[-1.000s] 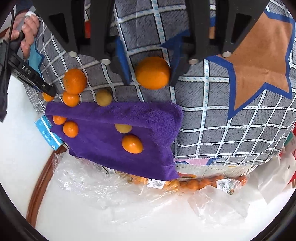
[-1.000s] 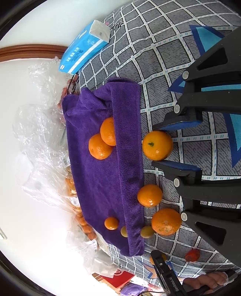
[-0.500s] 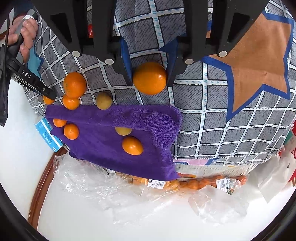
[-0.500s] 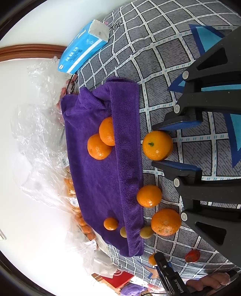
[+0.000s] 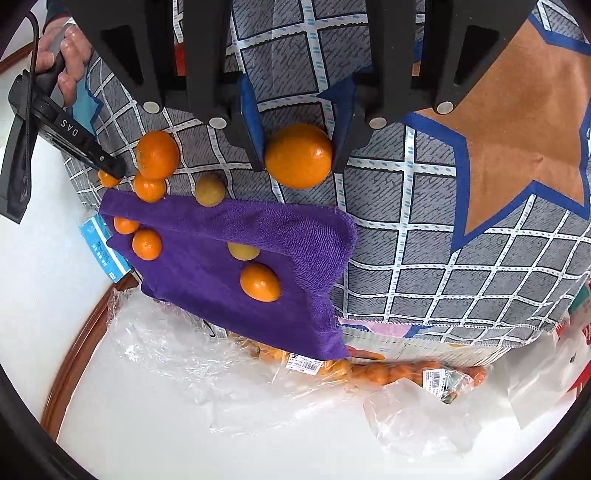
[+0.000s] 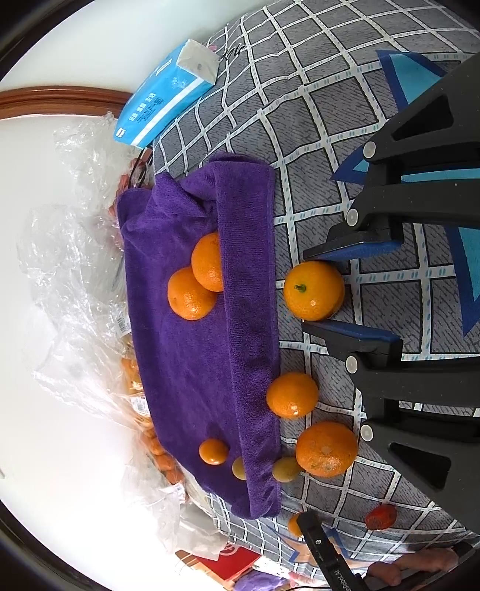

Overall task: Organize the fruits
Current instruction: 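Lift both held oranges and carry them toward the purple towel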

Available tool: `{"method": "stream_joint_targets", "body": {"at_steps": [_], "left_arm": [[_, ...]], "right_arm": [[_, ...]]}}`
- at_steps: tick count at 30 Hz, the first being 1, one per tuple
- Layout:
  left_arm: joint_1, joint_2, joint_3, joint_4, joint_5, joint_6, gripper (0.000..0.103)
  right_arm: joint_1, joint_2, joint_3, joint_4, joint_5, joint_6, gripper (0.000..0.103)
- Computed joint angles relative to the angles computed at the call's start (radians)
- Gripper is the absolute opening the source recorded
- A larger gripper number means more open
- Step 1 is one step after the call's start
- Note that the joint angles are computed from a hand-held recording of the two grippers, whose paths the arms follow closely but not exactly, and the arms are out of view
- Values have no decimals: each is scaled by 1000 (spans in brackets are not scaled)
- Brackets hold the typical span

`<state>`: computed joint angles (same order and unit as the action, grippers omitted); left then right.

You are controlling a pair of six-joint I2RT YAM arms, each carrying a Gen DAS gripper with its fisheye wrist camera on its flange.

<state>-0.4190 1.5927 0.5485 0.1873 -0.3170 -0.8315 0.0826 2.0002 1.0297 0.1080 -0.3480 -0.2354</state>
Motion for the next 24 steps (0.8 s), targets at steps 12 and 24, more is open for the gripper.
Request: {"method": "stream_joint_targets", "body": {"at_steps": [12, 24], "left_arm": [[3, -14, -5, -9, 11, 17, 33], [-32, -101, -70, 68, -84, 12, 33]], "right_arm": [[11, 7, 11, -14, 32, -8, 31], [-16, -23, -35, 41, -27, 9, 31]]}}
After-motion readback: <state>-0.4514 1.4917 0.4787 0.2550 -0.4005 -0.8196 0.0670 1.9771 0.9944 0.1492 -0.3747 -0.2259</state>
